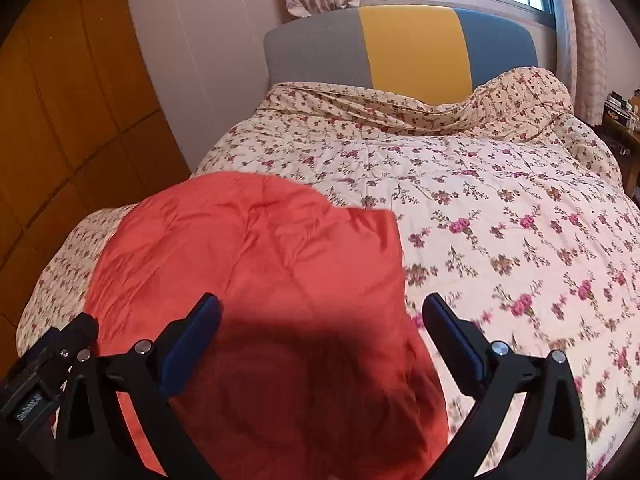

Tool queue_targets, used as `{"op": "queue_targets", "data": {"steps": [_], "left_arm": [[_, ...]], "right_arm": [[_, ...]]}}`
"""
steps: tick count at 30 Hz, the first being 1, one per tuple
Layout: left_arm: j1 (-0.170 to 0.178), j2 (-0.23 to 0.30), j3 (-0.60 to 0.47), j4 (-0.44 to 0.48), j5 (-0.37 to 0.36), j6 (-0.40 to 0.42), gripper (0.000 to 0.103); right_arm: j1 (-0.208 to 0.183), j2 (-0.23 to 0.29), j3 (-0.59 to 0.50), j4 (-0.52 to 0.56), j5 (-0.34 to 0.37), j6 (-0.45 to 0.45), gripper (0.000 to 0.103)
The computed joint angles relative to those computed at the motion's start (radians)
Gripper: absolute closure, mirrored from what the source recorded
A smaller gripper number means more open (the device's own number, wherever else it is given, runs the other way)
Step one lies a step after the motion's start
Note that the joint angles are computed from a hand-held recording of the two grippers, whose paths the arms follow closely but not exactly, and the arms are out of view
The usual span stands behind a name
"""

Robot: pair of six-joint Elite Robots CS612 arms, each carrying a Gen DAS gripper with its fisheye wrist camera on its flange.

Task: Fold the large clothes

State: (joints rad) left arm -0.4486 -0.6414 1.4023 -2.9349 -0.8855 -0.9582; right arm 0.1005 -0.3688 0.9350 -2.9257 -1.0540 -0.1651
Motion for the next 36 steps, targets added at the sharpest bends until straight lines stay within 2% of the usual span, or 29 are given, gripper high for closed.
{"op": "queue_targets", "data": {"steps": [4, 8, 12, 14, 17, 21, 26, 36], "left_arm": [[-0.020, -0.036, 0.039, 0.071, 0.043, 0.027, 0.003], [-0.056, -0.068, 0.083, 0.156, 0.158, 0.010, 0.003], [-0.096, -0.089, 0.133, 0.150, 0.269, 0.008, 0.003], [-0.110, -0.098, 0.152, 0.156, 0.290, 0.009, 0.003], [-0.126, -0.114, 0.184, 0.154, 0.285, 0.007, 0.003], [-0.142, -0.146, 0.226, 0.176, 0.265, -0.075, 0.003], [-0.165, -0.174, 0.263, 0.182, 0.277, -0.111, 0.003], [-0.182, -0.198, 0.297, 0.214, 0.265, -0.185, 0.003]], "right_arm": [[-0.011, -0.062, 0.121, -0.052, 0.026, -0.068, 0.002], [-0.021, -0.110, 0.220, -0.115, 0.034, -0.094, 0.002], [-0.030, -0.152, 0.305, -0.165, 0.021, -0.099, 0.002], [-0.038, -0.174, 0.349, -0.187, 0.039, -0.114, 0.002], [-0.050, -0.203, 0.406, -0.214, 0.061, -0.133, 0.002], [-0.067, -0.243, 0.477, -0.233, 0.088, -0.143, 0.002], [-0.085, -0.280, 0.550, -0.235, 0.114, -0.182, 0.002], [-0.100, -0.298, 0.612, -0.318, 0.108, -0.192, 0.002]]}}
